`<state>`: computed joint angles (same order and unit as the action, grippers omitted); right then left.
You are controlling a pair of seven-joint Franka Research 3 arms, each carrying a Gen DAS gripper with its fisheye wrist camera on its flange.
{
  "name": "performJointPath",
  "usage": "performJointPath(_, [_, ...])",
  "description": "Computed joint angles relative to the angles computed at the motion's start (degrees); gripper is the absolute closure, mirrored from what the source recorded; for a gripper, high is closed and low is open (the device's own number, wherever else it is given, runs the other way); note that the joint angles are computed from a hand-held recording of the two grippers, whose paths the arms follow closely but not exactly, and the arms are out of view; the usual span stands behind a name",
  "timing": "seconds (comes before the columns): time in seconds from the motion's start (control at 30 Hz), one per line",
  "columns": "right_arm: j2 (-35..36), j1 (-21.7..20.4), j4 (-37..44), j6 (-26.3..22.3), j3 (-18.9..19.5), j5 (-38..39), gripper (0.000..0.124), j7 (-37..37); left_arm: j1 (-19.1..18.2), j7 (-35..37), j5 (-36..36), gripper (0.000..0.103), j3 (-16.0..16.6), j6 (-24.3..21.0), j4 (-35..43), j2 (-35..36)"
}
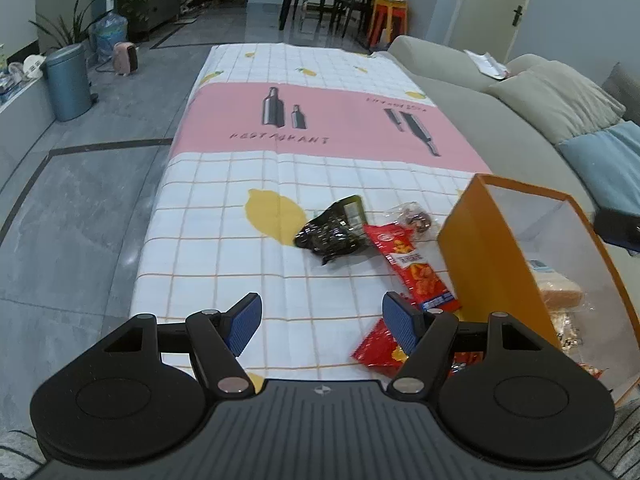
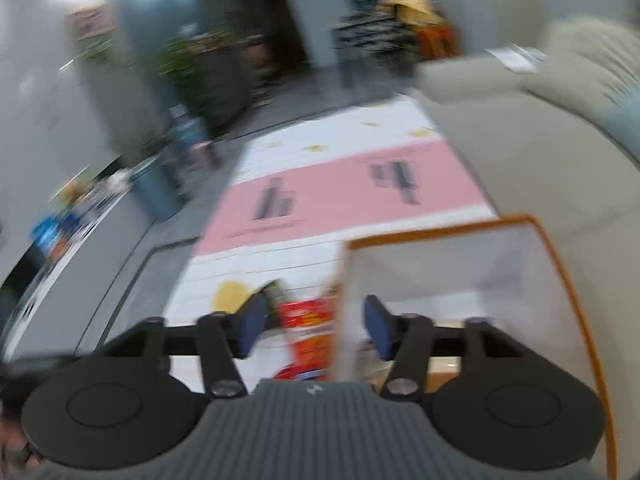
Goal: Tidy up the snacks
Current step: 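Move the right gripper to the red snack bag on the cloth and grasp it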
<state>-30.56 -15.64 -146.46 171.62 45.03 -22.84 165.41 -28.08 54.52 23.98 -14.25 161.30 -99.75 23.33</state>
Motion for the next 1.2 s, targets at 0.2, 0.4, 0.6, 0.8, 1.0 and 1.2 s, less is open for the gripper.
performJointPath(0.2, [19.53, 17.85, 12.41, -7.64, -11.66, 3.79, 0.046, -19.91, -0.02, -0.65, 1.93, 0.022, 1.58, -3.20, 0.39, -0.09])
performJointPath(0.4, [35.42, 24.02, 28.57, -28.39, -15.43, 9.32, 0.046, -35.18, 1.50, -0.36, 1.45, 0.022, 1.37, -5.88, 0.77, 0.29])
performJointPath(0.6, [46.66, 29.16, 41.43, -45.22, -19.70, 9.92, 0.045, -40.71, 1.13, -0.97, 3.88, 0.022, 2.43, -5.24, 0.07, -0.24])
performJointPath(0.8, [51.88, 34.34, 47.09, -51.16, -25.66, 7.51, 0.037, -40.25, 1.60, -2.79, 6.48, 0.022, 2.74, -5.30, 0.26, 0.03])
performJointPath(1.0, [53.92, 38.56, 49.69, -53.15, -29.69, 8.34, 0.027, -43.18, 0.81, -4.10, 8.43, 0.022, 3.72, -6.16, 0.47, 0.03])
performJointPath(1.2, [48.49, 42.96, 43.15, -47.63, -34.07, 8.23, 0.054, -40.40, 0.93, -3.10, 8.99, 0.022, 3.28, -6.70, 0.72, 0.24])
